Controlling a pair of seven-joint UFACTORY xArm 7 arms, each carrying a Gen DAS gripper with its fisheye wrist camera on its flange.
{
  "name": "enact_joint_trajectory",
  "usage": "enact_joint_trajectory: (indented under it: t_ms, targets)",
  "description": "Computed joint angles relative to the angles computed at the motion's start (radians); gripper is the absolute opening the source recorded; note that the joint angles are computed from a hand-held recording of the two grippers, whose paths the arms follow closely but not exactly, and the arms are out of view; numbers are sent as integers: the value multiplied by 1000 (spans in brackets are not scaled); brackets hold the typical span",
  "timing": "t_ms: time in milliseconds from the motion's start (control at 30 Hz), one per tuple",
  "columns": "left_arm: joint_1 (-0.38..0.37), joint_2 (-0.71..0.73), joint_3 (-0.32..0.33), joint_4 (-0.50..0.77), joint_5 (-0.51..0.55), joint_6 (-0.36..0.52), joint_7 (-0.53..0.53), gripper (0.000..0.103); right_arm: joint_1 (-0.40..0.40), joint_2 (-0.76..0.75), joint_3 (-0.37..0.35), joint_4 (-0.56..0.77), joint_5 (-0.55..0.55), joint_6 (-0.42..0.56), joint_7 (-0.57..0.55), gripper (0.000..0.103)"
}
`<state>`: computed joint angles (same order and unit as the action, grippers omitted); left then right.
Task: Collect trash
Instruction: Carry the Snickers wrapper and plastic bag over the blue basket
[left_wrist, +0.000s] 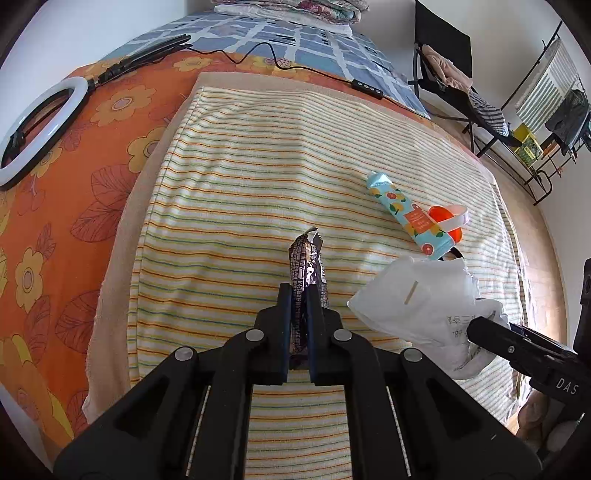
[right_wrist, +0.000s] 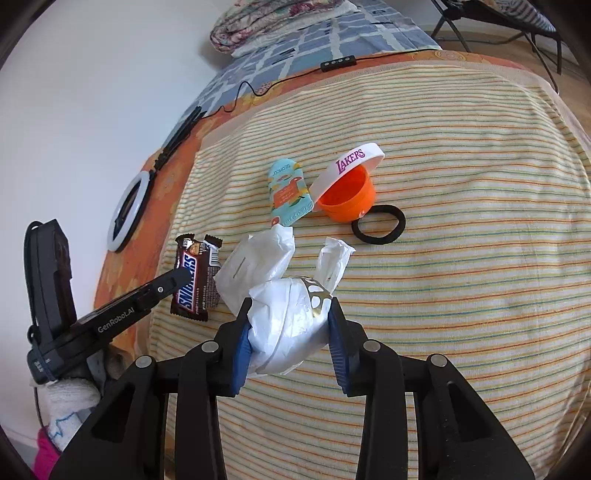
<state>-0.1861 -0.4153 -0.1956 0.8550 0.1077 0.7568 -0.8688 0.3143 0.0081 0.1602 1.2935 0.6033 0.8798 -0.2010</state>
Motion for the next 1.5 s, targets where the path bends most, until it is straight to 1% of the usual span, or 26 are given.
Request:
enact_joint_trajectory:
  t_ms: [167, 433, 667, 933, 1067, 1300, 1500]
  targets:
    - [-14, -53, -10, -19, -7, 20, -1, 5, 1, -76, -10, -61, -21, -5, -36, 35]
    - [-39, -127, -44, -20, -10, 56, -2, 5, 13, -197, -37, -149, -62, -19, -76, 35]
    - [-86, -196, -93, -27, -25, 113, -13, 5, 27, -325, -62, -240, -91, -6, -117, 35]
    - [-143, -261, -179, -18, -19, 207, -51, 5, 46, -496, -87, -361, -132, 30, -153, 35]
    - [-181, -293, -213, -26, -35, 243, -83, 5, 60, -592, -92, -428, -161, 50, -173, 35]
    - [-244, -325, -268, -50, -65, 275, -146, 5, 82, -727, -104, -529, -182, 110, -181, 35]
    - [-301, -333, -295, -87, -96, 267, -200, 5, 88, -826, -103, -610, -210, 160, -182, 35]
